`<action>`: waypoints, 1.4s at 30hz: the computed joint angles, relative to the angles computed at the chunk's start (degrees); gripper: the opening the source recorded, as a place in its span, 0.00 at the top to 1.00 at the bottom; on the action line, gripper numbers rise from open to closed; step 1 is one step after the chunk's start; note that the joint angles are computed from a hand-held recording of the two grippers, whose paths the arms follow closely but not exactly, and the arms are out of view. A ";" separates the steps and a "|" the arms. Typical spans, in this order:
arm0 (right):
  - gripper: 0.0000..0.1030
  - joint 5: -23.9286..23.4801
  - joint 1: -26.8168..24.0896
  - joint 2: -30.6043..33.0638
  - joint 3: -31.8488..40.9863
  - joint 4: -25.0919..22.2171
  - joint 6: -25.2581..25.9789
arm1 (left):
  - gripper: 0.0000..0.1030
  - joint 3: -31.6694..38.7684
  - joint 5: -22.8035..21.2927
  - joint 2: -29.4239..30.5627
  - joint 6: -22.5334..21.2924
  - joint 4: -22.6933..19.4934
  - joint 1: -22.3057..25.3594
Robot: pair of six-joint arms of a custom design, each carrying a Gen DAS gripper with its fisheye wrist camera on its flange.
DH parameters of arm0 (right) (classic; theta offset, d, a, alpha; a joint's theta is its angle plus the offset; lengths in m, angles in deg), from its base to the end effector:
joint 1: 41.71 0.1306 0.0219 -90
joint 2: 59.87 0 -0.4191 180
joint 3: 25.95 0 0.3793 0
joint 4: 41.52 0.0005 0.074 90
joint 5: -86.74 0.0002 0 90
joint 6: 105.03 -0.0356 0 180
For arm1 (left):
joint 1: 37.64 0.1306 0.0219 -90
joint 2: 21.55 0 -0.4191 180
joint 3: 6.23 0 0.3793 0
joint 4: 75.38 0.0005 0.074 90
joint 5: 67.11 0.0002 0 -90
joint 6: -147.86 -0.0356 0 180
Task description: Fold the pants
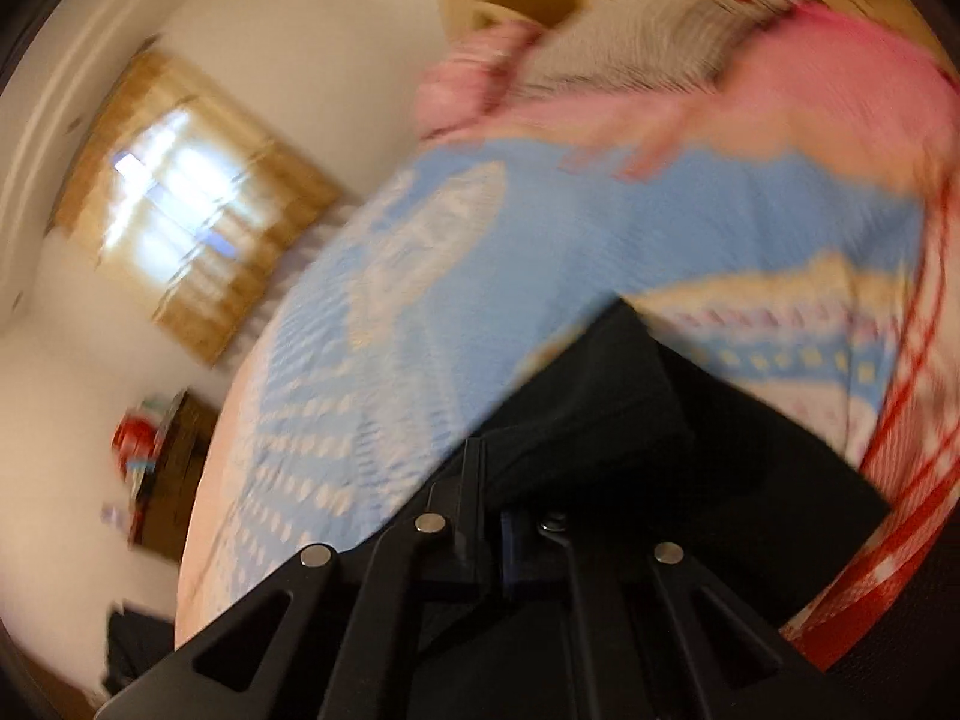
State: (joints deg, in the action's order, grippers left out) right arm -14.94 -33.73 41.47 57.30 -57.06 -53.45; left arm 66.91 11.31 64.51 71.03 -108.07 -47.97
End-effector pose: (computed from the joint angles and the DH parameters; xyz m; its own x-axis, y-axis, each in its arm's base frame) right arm 0.5491 0.0837 0.3633 -0.6179 0.5279 -0.5827 0.1035 0.7893 0.6053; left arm 0.4329 -0.0721 0.3860 -0.6931 -0.1006 -0.7138 -0.1236 0.9921 -0.0197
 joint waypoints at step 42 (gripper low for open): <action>0.84 -7.38 10.46 -8.74 -13.95 2.30 2.57 | 0.19 -3.08 -3.14 -1.50 -1.68 1.50 1.27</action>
